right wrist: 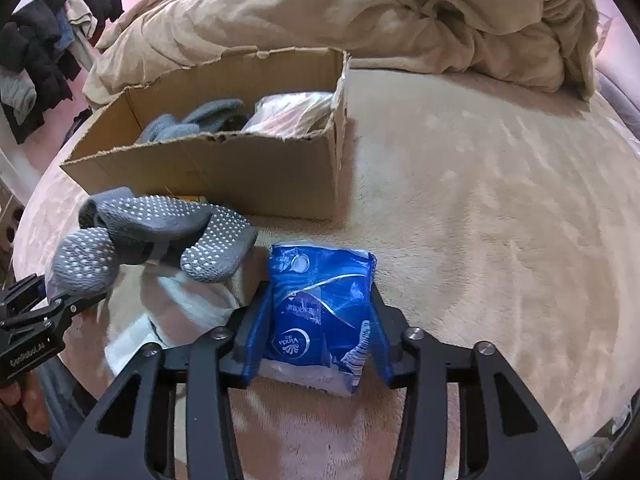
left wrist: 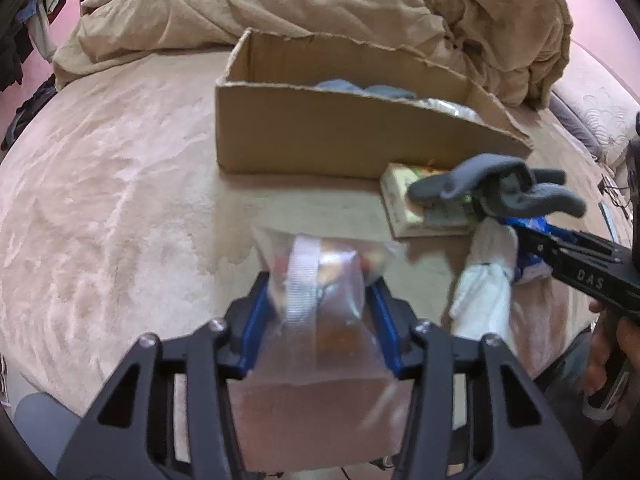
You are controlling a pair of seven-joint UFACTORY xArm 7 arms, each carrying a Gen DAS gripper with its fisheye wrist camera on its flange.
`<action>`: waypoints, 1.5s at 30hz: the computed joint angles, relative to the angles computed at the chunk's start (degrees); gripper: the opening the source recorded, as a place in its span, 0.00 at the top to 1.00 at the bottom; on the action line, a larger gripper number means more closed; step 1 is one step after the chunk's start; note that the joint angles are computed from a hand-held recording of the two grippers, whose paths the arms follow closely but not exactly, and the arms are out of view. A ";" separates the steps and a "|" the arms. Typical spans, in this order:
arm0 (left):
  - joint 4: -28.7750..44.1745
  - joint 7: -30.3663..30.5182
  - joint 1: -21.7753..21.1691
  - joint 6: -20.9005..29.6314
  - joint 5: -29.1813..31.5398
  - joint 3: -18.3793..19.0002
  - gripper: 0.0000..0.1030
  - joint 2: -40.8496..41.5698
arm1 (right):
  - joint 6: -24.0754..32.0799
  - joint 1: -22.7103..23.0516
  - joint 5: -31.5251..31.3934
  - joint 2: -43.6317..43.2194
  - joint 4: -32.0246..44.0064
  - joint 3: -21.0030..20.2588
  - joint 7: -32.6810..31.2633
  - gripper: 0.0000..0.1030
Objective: Organize objects
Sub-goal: 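Grasp the clear snack bag with the left tool while the right tool grasps the blue tissue pack, then carry the snack bag and blue tissue pack into the box and open both tools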
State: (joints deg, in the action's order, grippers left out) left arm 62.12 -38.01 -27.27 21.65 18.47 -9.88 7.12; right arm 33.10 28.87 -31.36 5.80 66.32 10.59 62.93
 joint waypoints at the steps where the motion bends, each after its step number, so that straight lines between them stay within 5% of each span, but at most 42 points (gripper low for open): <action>1: -0.49 -0.14 -0.03 -0.19 -0.05 -0.04 0.53 -0.69 | 0.32 0.08 -0.33 -0.54 -0.19 -0.04 0.45 0.60; 13: -5.20 3.08 2.23 -0.30 -5.00 -2.54 0.53 -11.27 | 2.89 -1.66 -2.63 -8.89 -2.97 3.32 5.10 0.61; 21: -0.79 4.87 4.36 2.16 -5.63 -3.80 0.53 -13.76 | 3.79 -2.60 -3.22 -9.91 1.55 5.49 4.71 0.60; 31: 7.24 8.49 5.18 1.53 -5.34 -2.70 0.52 -8.92 | 5.63 -0.87 -5.38 -3.77 11.90 4.21 2.65 0.60; 45: 20.15 13.03 4.59 -0.08 -6.97 1.48 0.53 4.26 | 6.21 5.61 -4.38 10.81 29.73 -2.63 -3.57 0.60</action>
State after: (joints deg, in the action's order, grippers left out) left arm 82.27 -24.98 -22.68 21.57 11.51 -8.40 11.38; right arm 39.31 34.48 -35.74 16.61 96.05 7.96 59.35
